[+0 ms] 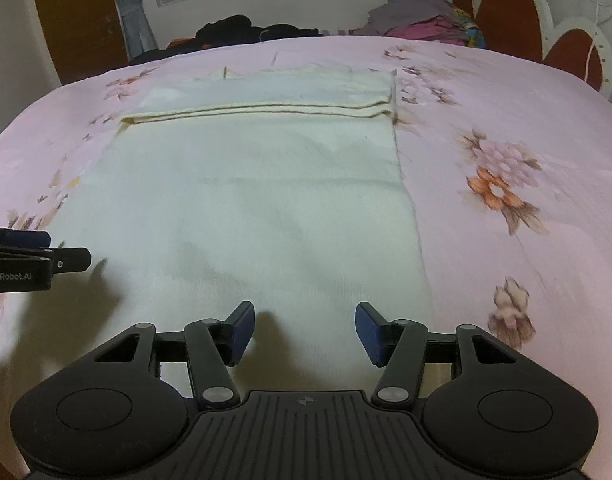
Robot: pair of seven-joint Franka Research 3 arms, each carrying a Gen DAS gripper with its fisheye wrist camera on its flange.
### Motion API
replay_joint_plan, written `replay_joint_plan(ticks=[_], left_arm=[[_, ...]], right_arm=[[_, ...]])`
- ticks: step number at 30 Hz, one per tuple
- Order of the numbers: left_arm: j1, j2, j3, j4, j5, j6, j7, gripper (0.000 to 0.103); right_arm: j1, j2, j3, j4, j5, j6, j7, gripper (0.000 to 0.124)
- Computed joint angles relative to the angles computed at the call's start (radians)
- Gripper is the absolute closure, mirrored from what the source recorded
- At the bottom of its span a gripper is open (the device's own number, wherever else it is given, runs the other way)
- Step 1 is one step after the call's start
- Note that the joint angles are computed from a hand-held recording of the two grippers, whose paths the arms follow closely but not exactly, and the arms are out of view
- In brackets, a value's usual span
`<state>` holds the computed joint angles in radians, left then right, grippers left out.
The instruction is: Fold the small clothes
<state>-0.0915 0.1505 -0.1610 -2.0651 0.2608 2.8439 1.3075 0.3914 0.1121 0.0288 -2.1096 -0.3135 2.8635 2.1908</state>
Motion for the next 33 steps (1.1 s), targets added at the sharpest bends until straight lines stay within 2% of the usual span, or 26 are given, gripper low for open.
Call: replay_joint_plan(ticks=[5, 16, 25, 30, 31, 32, 33], left_arm=[[0.009, -0.073, 0.010, -0.092, 0.012, 0.030, -0.016, 0.033], [0.026, -0.207, 0.031, -0.253, -0.115, 0.045, 0.075, 0.031], [-0.031, -0.286, 0.096, -0.341, -0.413, -0.005, 0.308, 0.035], [-0.067, -0.293, 0.123, -0.360, -0.586, 0.003, 0.448, 0.038], [-0.073, -0.293, 0.127, -0.360, -0.620, 0.002, 0.474, 0.039], [-0.078, -0.292, 0.130, -0.359, -0.653, -0.002, 0.501, 0.041], [-0.081, -0.292, 0.131, -0.358, -0.681, -0.005, 0.524, 0.041]], right_arm=[[-0.002, -0.063, 0.004, -0.071, -0.068, 0.004, 0.098, 0.068], [-0.061, -0.154, 0.077, -0.158, -0.135, -0.019, 0.188, 0.068], [-0.108, -0.215, 0.122, -0.219, -0.190, -0.079, 0.288, 0.068], [-0.123, -0.235, 0.136, -0.246, -0.194, -0.111, 0.325, 0.068], [-0.127, -0.239, 0.139, -0.252, -0.200, -0.111, 0.337, 0.066], [-0.131, -0.242, 0.142, -0.256, -0.207, -0.116, 0.349, 0.055], [-0.135, -0.245, 0.147, -0.259, -0.223, -0.121, 0.367, 0.048]])
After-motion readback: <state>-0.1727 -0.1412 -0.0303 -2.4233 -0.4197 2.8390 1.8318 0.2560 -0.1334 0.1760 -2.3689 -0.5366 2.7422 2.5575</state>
